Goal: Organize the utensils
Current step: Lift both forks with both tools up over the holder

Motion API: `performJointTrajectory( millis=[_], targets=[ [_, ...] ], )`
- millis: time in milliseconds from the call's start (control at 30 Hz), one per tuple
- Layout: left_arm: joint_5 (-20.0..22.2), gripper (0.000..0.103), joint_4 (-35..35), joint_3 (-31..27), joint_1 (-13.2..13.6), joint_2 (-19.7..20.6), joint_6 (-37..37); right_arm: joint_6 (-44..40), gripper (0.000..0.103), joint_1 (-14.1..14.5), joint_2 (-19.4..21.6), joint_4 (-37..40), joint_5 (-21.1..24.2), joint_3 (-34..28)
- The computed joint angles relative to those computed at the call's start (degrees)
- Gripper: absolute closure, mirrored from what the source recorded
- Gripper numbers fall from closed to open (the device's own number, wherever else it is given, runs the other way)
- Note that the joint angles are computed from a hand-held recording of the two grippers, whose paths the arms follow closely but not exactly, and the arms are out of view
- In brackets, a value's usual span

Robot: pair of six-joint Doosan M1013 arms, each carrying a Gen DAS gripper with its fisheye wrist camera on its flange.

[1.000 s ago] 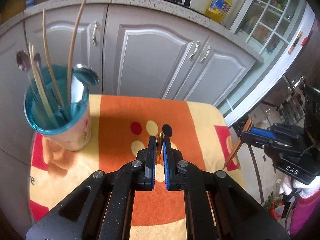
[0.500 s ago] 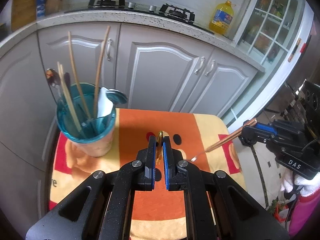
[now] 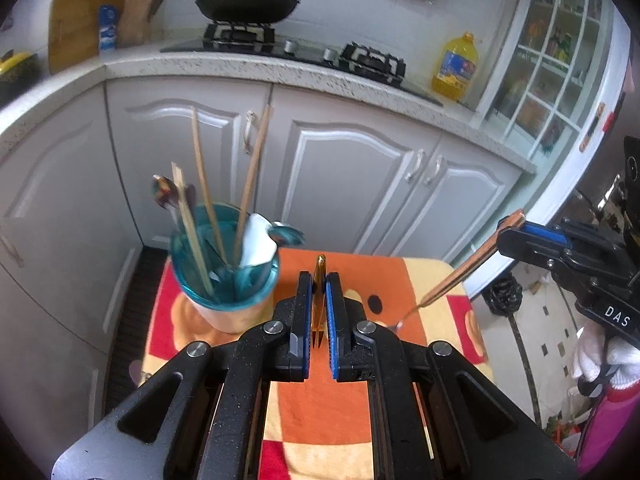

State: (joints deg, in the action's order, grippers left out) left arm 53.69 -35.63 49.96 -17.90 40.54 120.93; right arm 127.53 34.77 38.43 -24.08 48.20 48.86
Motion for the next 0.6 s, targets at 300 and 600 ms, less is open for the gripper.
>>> performJointTrajectory(
  millis=[300, 600],
  targets=[
    [-0.3, 0.098, 1.5, -6.5, 2.1, 2.4, -5.3, -7.9, 0.093, 0.0, 4.6, 3.6, 0.5, -10.8],
    [1.4, 0.098, 5.6, -14.6, 2.2, 7.4, -11.4, -14.9, 0.093, -0.4, 13.0, 8.6, 5.8, -27.1]
  ],
)
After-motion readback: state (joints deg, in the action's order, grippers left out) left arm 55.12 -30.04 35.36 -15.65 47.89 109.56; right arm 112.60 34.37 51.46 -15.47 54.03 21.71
